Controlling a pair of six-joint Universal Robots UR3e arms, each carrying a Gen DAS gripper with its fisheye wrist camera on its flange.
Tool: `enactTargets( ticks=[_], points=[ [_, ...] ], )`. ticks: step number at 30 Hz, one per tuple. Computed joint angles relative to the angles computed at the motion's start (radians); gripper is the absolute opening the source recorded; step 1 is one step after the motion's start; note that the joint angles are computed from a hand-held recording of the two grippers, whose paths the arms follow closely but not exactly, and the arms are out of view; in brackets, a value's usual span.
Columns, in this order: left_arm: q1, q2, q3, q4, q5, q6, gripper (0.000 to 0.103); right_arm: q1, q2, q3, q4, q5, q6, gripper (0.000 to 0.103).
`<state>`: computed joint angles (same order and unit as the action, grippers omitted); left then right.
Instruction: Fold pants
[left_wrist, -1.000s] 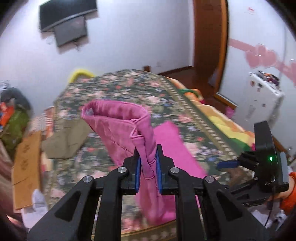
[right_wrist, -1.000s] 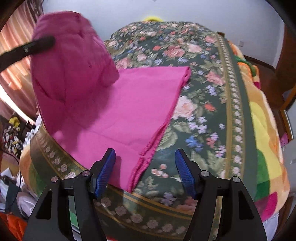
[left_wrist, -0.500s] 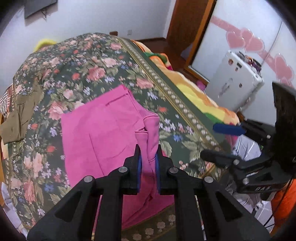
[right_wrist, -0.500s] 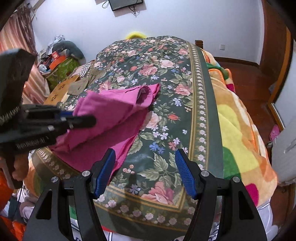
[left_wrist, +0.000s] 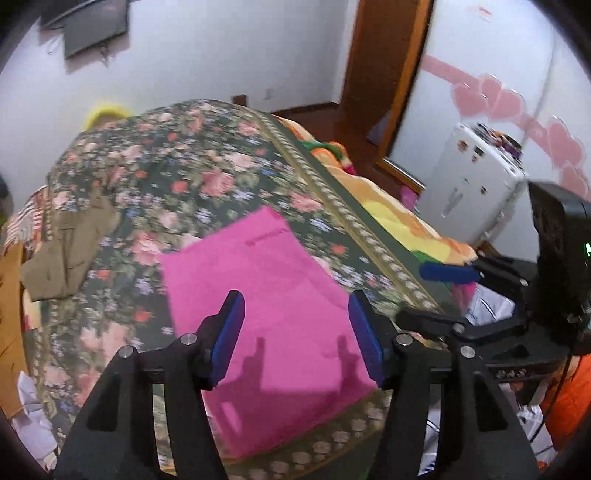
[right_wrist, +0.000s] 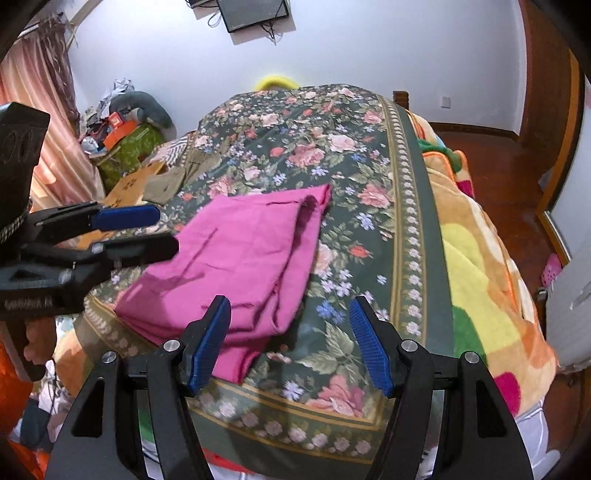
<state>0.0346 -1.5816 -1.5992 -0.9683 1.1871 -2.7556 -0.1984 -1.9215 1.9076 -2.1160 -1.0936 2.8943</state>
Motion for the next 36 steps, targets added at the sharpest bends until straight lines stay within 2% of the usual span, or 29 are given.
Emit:
enactTargets(
  ticks=[6, 11, 15, 21, 25, 27, 30, 36],
  points=[
    [0.049, -0.084, 0.068, 0.017, 0.078, -0.004, 0.064, 0.098, 0.116, 0.002, -0.109, -0.023, 0.08, 0.063],
    [0.053, -0.244, 0.213, -0.009, 0.154, -0.005, 0.065, 0.157, 0.211, 0.03, -0.16, -0.058, 0.103, 0.063],
    [0.035, -0.416, 0.399, -0.05, 0.214, -0.013, 0.065, 0.129, 0.17, 0.095, -0.187, -0.021, 0.085, 0.063],
    [-0.01, -0.735, 0.813, -0.195, 0.294, -0.024, 0.065, 0.103, 0.148, 0.111, -0.168, 0.008, 0.054, 0.063],
    [-0.044, -0.854, 0.917, -0.219, 0.371, -0.018, 0.065, 0.095, 0.155, 0.112, -0.166, 0.028, 0.026, 0.063],
    [-0.061, -0.862, 0.856, -0.149, 0.428, 0.019, 0.069, 0.083, 0.163, 0.109, -0.16, 0.043, 0.0, 0.063],
    [-0.06, -0.78, 0.626, 0.094, 0.461, 0.1, 0.08, 0.073, 0.179, 0.091, -0.142, 0.053, -0.041, 0.063],
    [0.019, -0.654, 0.432, 0.162, 0.434, 0.132, 0.081, 0.068, 0.224, 0.048, -0.15, 0.005, -0.099, 0.063]
  ],
)
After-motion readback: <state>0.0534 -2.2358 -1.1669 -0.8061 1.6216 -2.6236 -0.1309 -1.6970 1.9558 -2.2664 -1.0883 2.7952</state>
